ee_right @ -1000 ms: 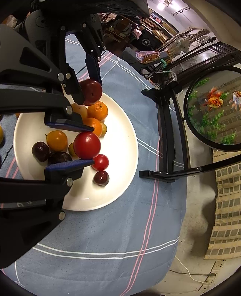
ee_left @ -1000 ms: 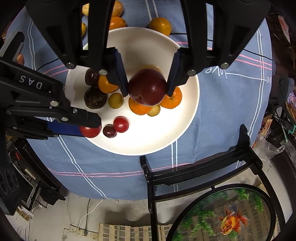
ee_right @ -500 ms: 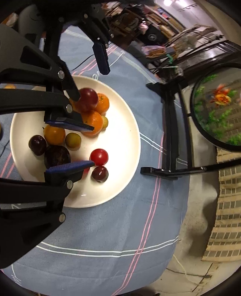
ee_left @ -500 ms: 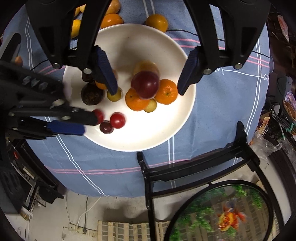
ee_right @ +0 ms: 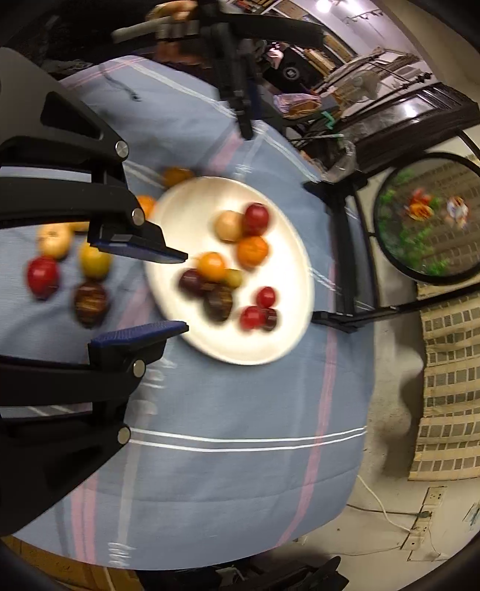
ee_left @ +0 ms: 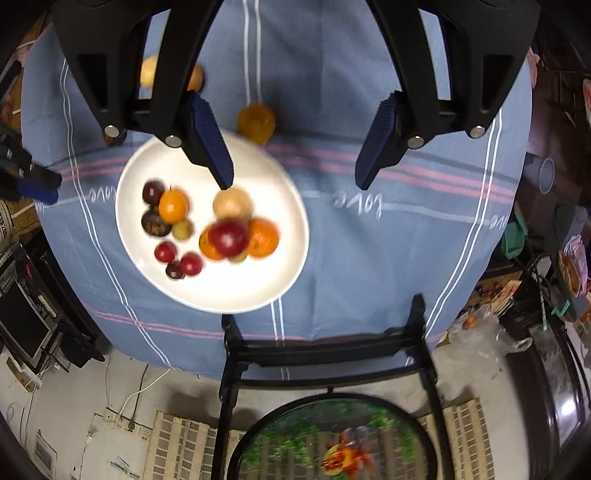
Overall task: Organize fruits
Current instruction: 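Grasp a brownish-yellow round fruit with the left tool while the right grasps a red apple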
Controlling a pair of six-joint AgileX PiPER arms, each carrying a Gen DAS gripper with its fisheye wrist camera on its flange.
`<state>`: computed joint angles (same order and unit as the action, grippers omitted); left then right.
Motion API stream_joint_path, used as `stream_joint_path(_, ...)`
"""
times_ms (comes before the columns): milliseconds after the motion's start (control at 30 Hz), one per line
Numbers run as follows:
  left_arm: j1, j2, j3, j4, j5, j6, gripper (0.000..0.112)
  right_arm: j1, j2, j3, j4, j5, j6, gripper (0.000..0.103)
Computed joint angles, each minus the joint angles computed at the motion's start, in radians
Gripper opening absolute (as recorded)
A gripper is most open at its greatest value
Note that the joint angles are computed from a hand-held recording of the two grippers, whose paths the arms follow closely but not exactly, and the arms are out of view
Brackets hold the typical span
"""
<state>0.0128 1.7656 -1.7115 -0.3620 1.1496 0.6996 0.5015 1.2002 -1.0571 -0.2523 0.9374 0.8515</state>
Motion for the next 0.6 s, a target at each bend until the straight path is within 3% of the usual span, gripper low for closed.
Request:
stream_joint_path(233,0.081,-0.127,0.239,-0.012,-0.003,0.114,0.07,0.333,-0.044,0.154,-0.129,0.073,0.356,0.034)
stream_joint_path(433,0.118,-0.182,0.357,0.012,-0.001,0.16,0.07,0.413,0.037,0.214,-0.127,0.066,0.378,0.033)
stream_joint_path(533,0.142,-0.202,0.373,0.01,0.009,0.171,0.071,0.382,0.04,0.242,-0.138,0.008,0.357,0.041)
stream_joint_path(600,0.156,-0.208,0.376,0.008,0.021,0.17,0.076,0.355,0.068,0.235,-0.141,-0.001,0.324,0.057)
